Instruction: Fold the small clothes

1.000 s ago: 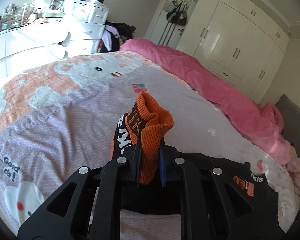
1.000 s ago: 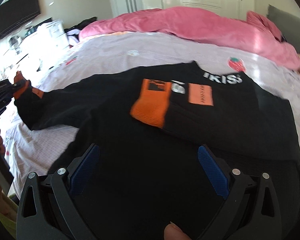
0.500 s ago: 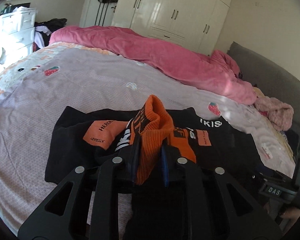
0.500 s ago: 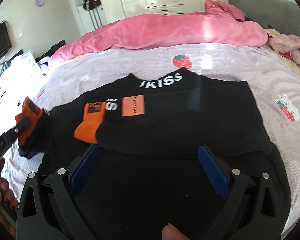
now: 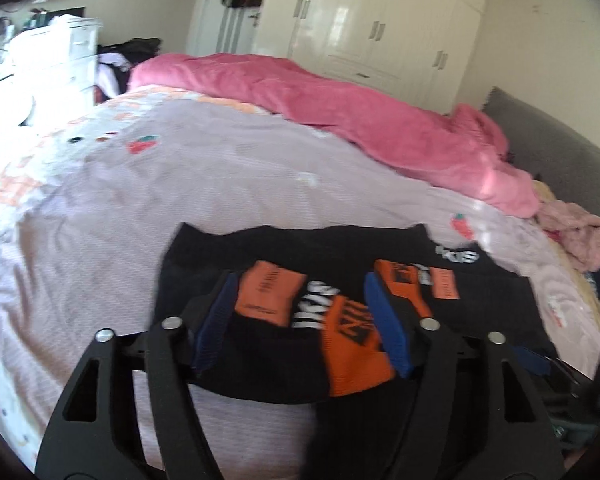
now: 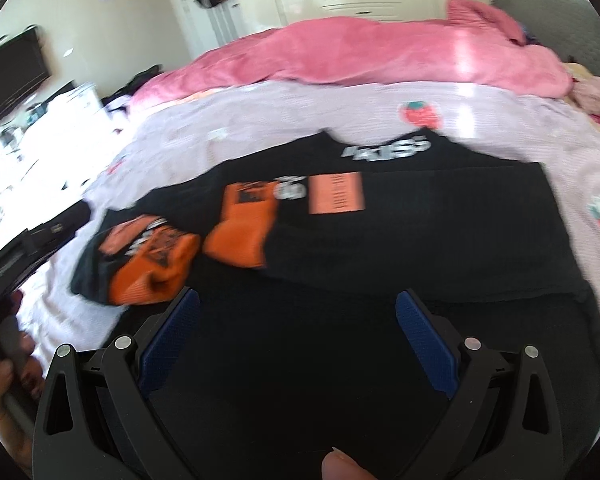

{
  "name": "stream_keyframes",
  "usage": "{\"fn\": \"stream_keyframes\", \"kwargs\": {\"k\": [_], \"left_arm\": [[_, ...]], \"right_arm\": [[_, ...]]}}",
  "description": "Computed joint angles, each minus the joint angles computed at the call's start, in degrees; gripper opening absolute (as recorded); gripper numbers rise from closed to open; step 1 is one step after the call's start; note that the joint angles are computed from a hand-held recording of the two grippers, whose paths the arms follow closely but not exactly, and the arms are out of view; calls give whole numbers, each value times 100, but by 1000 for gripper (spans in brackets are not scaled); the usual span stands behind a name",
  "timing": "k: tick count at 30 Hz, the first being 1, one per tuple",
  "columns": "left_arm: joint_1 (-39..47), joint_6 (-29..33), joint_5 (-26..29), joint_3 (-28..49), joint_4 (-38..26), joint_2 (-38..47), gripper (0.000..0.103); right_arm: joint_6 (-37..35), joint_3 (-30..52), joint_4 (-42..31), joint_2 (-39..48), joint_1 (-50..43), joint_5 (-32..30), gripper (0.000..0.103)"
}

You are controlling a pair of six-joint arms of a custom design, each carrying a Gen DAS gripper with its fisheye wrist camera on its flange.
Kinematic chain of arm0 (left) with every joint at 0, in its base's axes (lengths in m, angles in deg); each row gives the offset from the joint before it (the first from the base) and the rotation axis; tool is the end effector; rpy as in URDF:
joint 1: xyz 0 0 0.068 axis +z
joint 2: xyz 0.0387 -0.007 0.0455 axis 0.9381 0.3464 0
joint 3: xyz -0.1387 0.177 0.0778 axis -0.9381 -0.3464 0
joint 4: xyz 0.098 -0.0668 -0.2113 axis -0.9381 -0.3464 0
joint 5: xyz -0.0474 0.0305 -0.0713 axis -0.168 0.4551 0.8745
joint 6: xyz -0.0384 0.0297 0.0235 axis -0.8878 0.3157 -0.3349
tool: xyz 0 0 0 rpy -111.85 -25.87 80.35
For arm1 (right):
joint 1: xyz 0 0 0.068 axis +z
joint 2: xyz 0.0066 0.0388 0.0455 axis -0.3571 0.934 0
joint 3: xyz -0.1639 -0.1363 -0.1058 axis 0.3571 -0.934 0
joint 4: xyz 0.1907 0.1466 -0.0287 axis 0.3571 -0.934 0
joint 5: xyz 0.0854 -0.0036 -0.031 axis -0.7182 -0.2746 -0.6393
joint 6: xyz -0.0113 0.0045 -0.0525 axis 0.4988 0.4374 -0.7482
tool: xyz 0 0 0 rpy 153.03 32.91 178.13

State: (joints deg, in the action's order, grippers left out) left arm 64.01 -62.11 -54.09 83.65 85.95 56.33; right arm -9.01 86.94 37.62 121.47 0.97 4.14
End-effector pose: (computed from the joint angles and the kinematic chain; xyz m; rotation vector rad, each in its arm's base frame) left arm 0.2346 -0.0187 0.1246 -0.3795 2.1915 -0.1111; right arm 0.2604 0.1109 0.1065 -0.3169 2.4091 0.4532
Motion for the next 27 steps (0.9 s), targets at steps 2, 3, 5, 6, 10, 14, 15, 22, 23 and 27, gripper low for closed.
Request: {"fn": "stream_keyframes", "kwargs": {"k": [2, 3, 5, 6, 10, 14, 15, 22, 23, 27], "left_arm": [[217, 110, -260, 6, -168, -43, 71], [333, 148, -390, 3, -218, -55, 73], [604, 200, -482, -29, -304, -131, 78], [769, 211, -465, -52, -317, -151, 78], [1304, 176, -164, -114, -351, -213, 78], [1480, 151, -16, -183, -347, -295, 78], [1500, 156, 37, -191, -350, -321, 78], [1557, 130, 122, -200, -348, -356, 78], [1583, 129, 162, -203, -345, -358, 78], [1622, 118, 187, -241, -339, -449, 78]], "right_arm": [[66, 106, -26, 71, 273, 20, 98], [95, 168, -45, 110, 388, 7, 98], [187, 312, -71, 206, 627, -50, 98], [241, 409, -88, 272, 738, -76, 98], [422, 853, -181, 666, 1074, -112, 98], [553, 1179, -168, 1049, 1288, -58, 98], [604, 1266, -184, 1141, 1289, -84, 97], [807, 1877, -406, 1695, 1174, -315, 78], [851, 1993, -445, 1805, 1124, -410, 76], [921, 2327, -509, 2164, 1091, -354, 61]]}}
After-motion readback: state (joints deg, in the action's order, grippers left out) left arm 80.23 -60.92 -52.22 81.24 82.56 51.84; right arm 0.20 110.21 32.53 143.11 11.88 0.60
